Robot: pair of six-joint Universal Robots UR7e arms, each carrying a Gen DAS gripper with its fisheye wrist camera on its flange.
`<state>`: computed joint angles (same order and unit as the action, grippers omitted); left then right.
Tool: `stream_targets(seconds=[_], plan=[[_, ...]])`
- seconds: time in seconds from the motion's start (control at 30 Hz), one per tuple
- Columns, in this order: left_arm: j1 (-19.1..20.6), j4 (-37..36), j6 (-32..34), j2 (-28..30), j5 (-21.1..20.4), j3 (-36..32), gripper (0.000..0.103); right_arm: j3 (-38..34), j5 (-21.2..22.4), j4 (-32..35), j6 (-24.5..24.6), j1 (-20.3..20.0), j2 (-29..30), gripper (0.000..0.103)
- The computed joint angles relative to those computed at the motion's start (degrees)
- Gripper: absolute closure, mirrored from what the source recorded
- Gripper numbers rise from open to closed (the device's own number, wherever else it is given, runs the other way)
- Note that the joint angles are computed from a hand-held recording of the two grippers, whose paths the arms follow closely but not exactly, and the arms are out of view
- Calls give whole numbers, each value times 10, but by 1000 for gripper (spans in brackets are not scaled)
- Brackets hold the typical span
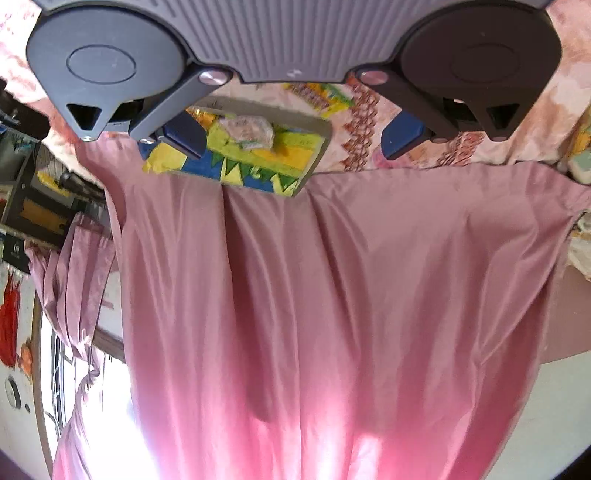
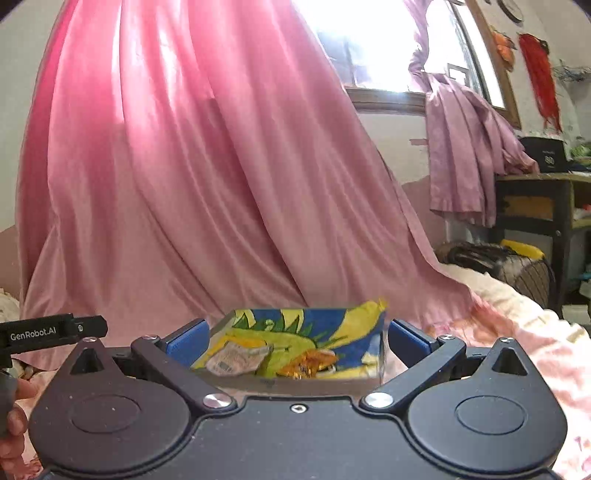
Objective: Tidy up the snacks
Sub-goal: 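Withdraw both tools from the tray back toward the remaining snacks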
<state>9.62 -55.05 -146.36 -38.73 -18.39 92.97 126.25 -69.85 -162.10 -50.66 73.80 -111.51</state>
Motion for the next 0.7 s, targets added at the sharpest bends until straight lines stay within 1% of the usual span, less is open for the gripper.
stream_targets(seconds=[0.07,0.2,0.3,0.43,0.5,0.63,0.7], plan=[[-13,-17,17,1,-25,6,0,11,6,15,2,-13,-26,1],[-34,-76,64,-3,-67,26,0,22,11,65,-1,-35,-72,1],[-44,-94,82,-2,-93,28,0,31,2,97,-10,-46,-100,1],[-52,-114,114,5,-125,25,0,38,-18,127,-18,-51,-123,1],[-54,-116,127,11,-141,20,0,37,-40,143,-16,-48,-128,1],[-53,-130,153,18,-164,14,0,36,-108,149,-10,-24,-120,1],[-52,-133,164,20,-171,12,0,37,-127,154,-10,-19,-119,1]])
